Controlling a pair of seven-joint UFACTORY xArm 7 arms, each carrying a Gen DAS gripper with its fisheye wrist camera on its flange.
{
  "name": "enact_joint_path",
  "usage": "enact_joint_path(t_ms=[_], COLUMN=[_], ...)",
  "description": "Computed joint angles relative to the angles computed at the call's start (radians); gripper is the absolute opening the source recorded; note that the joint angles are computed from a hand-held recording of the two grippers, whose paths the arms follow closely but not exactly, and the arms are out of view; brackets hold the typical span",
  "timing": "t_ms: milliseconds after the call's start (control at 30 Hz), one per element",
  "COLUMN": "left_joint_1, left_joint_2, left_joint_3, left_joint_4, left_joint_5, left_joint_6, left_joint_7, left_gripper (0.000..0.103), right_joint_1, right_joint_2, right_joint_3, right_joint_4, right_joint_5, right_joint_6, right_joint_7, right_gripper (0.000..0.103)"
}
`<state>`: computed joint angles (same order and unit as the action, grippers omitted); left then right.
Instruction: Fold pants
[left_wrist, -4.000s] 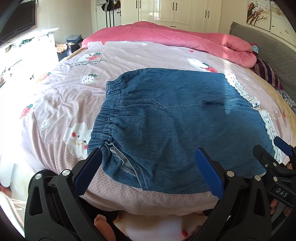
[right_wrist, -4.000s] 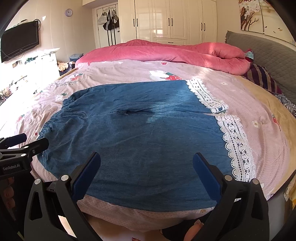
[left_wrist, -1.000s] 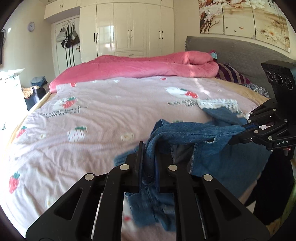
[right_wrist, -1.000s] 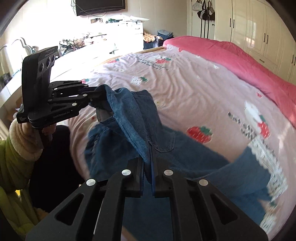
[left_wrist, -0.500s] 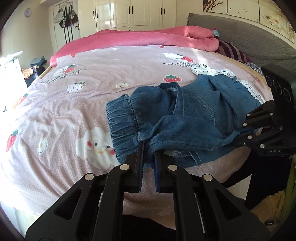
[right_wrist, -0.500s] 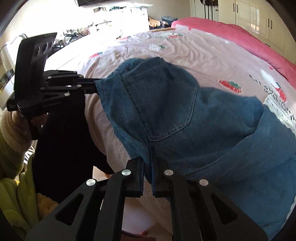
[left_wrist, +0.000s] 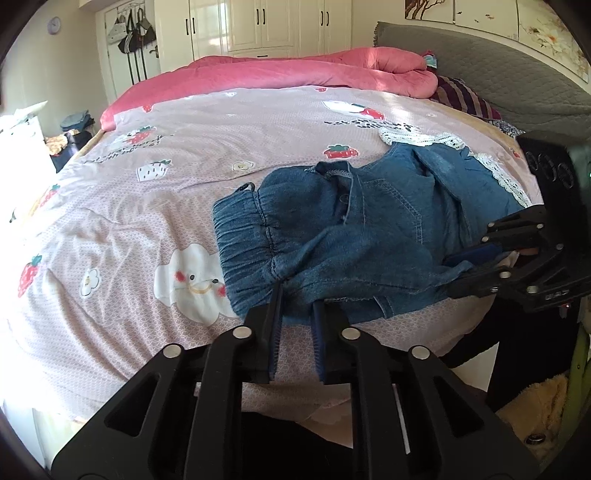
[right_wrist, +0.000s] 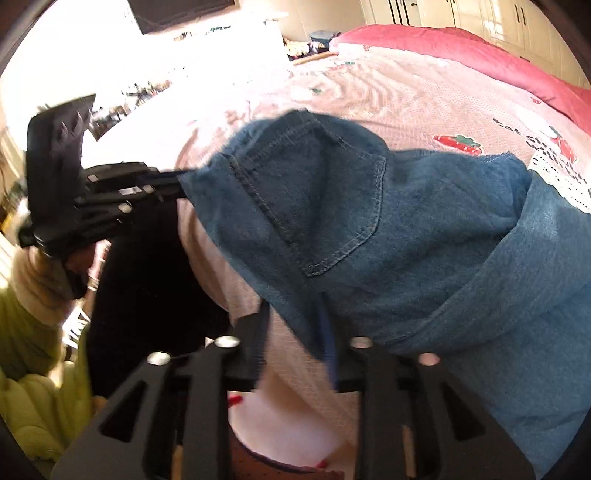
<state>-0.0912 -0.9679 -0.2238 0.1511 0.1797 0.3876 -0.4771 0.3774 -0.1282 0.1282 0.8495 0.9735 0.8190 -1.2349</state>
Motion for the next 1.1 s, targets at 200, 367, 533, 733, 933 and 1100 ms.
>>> enact_joint_path(t_ms=[200, 367, 533, 733, 933, 1100], left_joint_1=[-0.012, -0.020, -0.009, -0.026, 0.037, 0.065], left_joint_2=[-0.043, -0.123, -0.141, 0.136, 0.369, 0.389], left_joint_3=[-0.001, -0.010, -0.032, -0.039, -0.072, -0.079], left_joint_4=[-0.009, -0.005, 0.048, 0.138, 0.167, 0.134], left_joint_5=[-0.002, -0.003, 0.012, -0.006, 0.025, 0.062], left_joint_6=[0.049, 0.113, 0.102, -0.062, -0.073, -0.172], left_joint_7=[-0.007, -0.028, -0.049, -0.046, -0.126, -0.158], left_gripper=[0.022, 0.024, 0.035, 0.035, 0.036, 0.036], right_joint_1=[-0.028, -0.024, -0.013, -0.026, -0.035, -0.044], right_joint_2=[-0.063, -0.009, 0.059, 0.058, 0.052, 0.048], right_joint_3=[-0.050, -0.014, 0.021, 0.011, 0.001, -0.006], right_joint_4=[0.005, 0.032, 0.000, 0.008, 0.002, 0.012], right_joint_5=[0.106, 0.054, -0.089, -0.090, -0.071, -0.049], right_joint_6=[0.069, -0.028, -0.131, -0.095, -0.077, -0.039], right_joint_7=[-0.027, 0.037, 0.131, 0.136, 0.111, 0.096], right_gripper=[0.041, 0.041, 0.041, 0.041, 0.041, 0.041])
